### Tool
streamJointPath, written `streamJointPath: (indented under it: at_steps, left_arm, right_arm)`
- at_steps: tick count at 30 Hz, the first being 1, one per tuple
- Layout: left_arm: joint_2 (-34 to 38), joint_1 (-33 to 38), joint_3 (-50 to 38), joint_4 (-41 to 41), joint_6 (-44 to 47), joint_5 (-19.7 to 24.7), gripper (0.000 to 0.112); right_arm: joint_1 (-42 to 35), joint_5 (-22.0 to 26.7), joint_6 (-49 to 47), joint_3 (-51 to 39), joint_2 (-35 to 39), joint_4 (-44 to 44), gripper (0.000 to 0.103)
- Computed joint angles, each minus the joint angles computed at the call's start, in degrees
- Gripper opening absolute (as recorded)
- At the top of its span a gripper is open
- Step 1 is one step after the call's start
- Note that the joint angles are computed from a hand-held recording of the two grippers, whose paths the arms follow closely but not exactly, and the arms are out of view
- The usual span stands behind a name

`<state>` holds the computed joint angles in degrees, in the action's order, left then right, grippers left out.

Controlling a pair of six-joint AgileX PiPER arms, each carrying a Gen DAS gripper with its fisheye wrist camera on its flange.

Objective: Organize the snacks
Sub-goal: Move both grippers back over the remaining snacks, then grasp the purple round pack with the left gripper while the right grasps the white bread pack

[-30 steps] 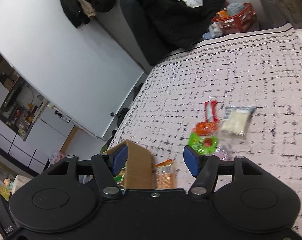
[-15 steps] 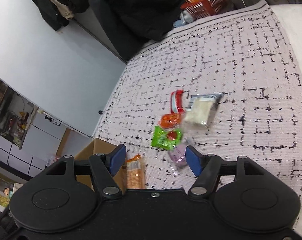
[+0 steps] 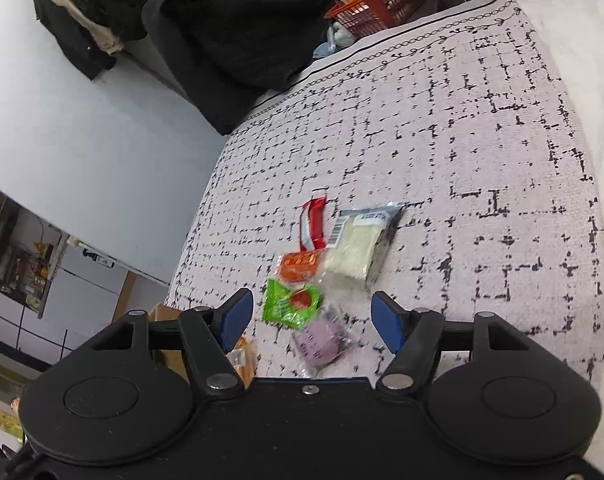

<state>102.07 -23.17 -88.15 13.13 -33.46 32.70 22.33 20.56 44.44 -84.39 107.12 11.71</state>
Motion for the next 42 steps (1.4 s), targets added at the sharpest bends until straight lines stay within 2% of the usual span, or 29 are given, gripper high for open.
streamJointPath:
  at_steps: [8,12,20,27,34,36,40,42]
  left_arm:
    - [7.41,-1.53,-5.71,-5.4,2.46,2.24,0.083]
    - [11.05,-1.98,-8.0,-7.82,3.53,2.88,0.083]
    - [17.46,-1.78,-12.94,-12.61,5.51,4.81,0.072]
    - [19.47,-1.65,-14.63,-11.08,2.38,5.84,0.043]
    - [18.71,-0.64,-14.99,-9.73,1.28,6.86,0.038]
    - [18.02,-0.13,-14.28,-10.08,1.61,6.54,0.037]
    - [16.21,0.34,-12.35,-9.62,1.07,5.36,0.037]
    - [15.33,0.6,-11.58,-9.81,1.04,5.08,0.037]
  right_arm:
    - [-1.88,-0.64,-3.76,0.05,1.78,3.89,0.065]
    - [-3.45,-1.24,-9.61,-0.3,3.42,10.33,0.065]
    - [-4.17,1.5,-15.07,-5.35,8.18,13.8,0.063]
    - [-4.47,4.0,-16.58,-11.27,12.65,13.98,0.063]
    - [-3.65,6.58,-12.12,-17.9,16.58,8.21,0.063]
    - [-3.24,7.41,-9.55,-19.2,17.19,4.99,0.06]
    - [-1.19,12.61,-1.19,-24.06,19.28,-7.99,0.035]
    - [-0.67,12.37,-0.96,-23.33,18.78,-10.07,0.031]
